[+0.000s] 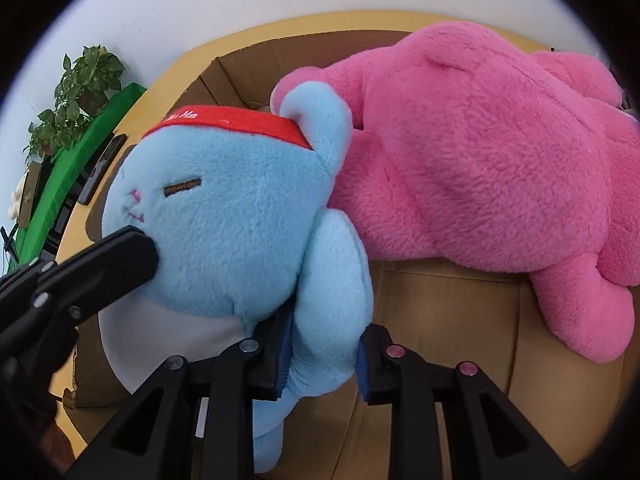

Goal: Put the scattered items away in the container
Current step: 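Lower the blue cat into the box beside the pink bear and open both tools, then move both tools to the white panda plush and grasp it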

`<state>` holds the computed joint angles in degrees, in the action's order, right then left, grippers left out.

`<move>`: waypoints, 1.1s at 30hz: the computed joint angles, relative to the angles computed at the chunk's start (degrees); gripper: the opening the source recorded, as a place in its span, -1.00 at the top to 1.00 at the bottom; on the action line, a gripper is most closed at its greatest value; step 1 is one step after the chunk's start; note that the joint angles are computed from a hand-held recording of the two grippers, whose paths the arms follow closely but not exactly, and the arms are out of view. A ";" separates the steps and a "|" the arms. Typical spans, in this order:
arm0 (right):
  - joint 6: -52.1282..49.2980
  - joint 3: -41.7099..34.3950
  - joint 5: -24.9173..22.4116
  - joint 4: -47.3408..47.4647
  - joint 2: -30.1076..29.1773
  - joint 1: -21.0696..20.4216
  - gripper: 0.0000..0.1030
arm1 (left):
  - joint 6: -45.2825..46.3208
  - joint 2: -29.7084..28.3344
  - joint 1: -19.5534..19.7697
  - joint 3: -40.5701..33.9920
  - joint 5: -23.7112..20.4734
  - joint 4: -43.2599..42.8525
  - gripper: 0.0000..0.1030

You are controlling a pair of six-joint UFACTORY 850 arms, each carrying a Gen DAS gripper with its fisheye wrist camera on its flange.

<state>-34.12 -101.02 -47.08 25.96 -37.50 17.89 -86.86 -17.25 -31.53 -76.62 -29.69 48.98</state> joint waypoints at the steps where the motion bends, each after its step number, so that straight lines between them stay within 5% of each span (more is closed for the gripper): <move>1: -0.64 0.70 0.33 1.19 0.46 -0.38 0.42 | -1.31 0.49 -0.46 0.22 -0.78 0.96 0.98; 3: -1.96 2.37 1.12 4.11 1.69 -1.55 0.19 | -3.69 1.67 -1.37 0.87 -2.58 2.58 0.98; 4: -3.60 3.61 1.51 6.26 2.77 -2.38 -0.10 | -5.75 2.28 -2.44 1.06 -5.58 3.81 0.96; 5: -6.45 5.83 2.66 8.68 4.75 -3.21 -0.42 | -7.69 2.81 -3.62 1.14 -8.98 4.82 0.53; 6: -9.40 7.91 3.64 11.22 6.66 -4.06 -0.54 | -10.41 3.24 -5.00 1.22 -12.89 6.19 -0.28; 8: -17.69 12.42 5.12 17.58 11.00 -5.85 -0.57 | -19.20 5.13 -7.96 2.89 -17.72 9.83 -1.00; 12: -36.11 23.06 9.65 27.97 21.41 -9.49 -0.59 | -29.16 7.32 -13.12 4.22 -21.07 12.62 -0.99; 15: -43.88 28.81 14.78 32.15 26.80 -12.03 -0.59 | -24.74 3.94 -16.51 -0.29 -26.86 9.93 -0.99; 18: -46.77 31.75 17.03 33.23 29.60 -14.67 -0.59 | -20.84 0.45 -18.87 -4.35 -29.85 8.25 -0.99; 23: -47.08 32.99 17.33 32.18 30.43 -17.85 -0.59 | -20.44 -2.36 -20.73 -7.08 -28.77 6.15 -0.99; 33: -48.56 34.63 15.54 33.01 32.43 -19.46 -0.59 | -20.22 -3.78 -22.98 -9.88 -31.33 5.42 -0.99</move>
<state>-82.68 -66.39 -31.54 58.97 -5.07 -1.57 -107.08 -21.03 -54.51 -86.50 -61.01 54.40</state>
